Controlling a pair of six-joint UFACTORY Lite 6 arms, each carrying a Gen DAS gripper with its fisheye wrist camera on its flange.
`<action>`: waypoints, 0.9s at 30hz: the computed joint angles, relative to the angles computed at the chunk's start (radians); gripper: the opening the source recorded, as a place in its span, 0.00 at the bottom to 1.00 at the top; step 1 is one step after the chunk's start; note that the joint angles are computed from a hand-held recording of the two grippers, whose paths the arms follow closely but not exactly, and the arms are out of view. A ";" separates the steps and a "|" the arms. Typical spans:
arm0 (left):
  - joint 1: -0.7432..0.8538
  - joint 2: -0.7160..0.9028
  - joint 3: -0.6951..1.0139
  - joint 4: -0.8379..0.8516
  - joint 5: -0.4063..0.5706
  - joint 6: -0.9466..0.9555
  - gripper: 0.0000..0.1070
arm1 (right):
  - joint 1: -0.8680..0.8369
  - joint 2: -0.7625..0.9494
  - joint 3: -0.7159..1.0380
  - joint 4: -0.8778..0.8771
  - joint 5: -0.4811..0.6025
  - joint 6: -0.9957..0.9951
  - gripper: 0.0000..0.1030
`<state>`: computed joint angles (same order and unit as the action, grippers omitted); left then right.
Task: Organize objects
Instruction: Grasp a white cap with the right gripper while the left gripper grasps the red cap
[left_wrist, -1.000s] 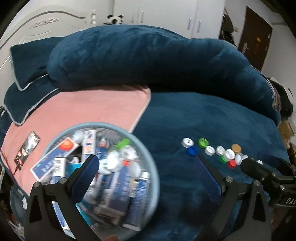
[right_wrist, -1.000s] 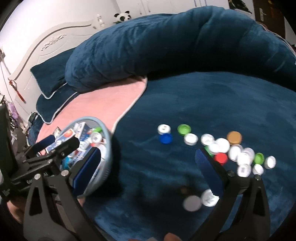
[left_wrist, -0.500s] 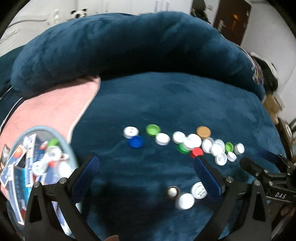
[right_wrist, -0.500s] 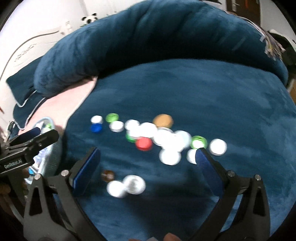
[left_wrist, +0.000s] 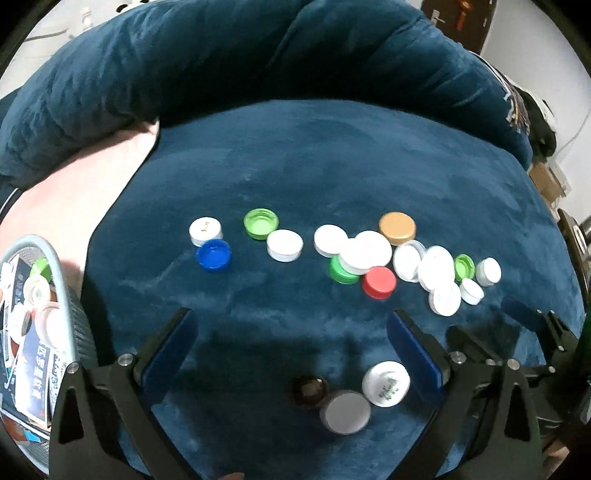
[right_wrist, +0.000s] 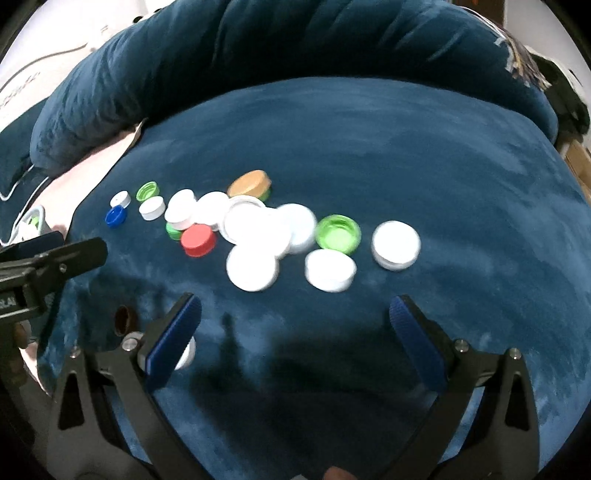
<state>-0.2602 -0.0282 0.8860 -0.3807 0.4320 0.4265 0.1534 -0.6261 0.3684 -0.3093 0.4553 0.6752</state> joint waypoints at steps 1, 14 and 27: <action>0.011 0.003 0.002 -0.010 0.002 0.010 0.96 | 0.023 0.035 0.013 -0.045 -0.019 0.051 0.99; 0.052 0.063 0.025 -0.047 -0.011 0.056 0.96 | 0.057 0.109 0.027 -0.154 -0.082 0.152 0.33; -0.149 0.214 0.035 -0.165 -0.148 0.136 0.82 | -0.198 -0.125 -0.026 0.306 0.028 -0.314 0.33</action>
<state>-0.4091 0.1857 0.9212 -0.5453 0.2844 0.5624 -0.0443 -0.7510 0.3421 -0.0034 0.4838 0.3617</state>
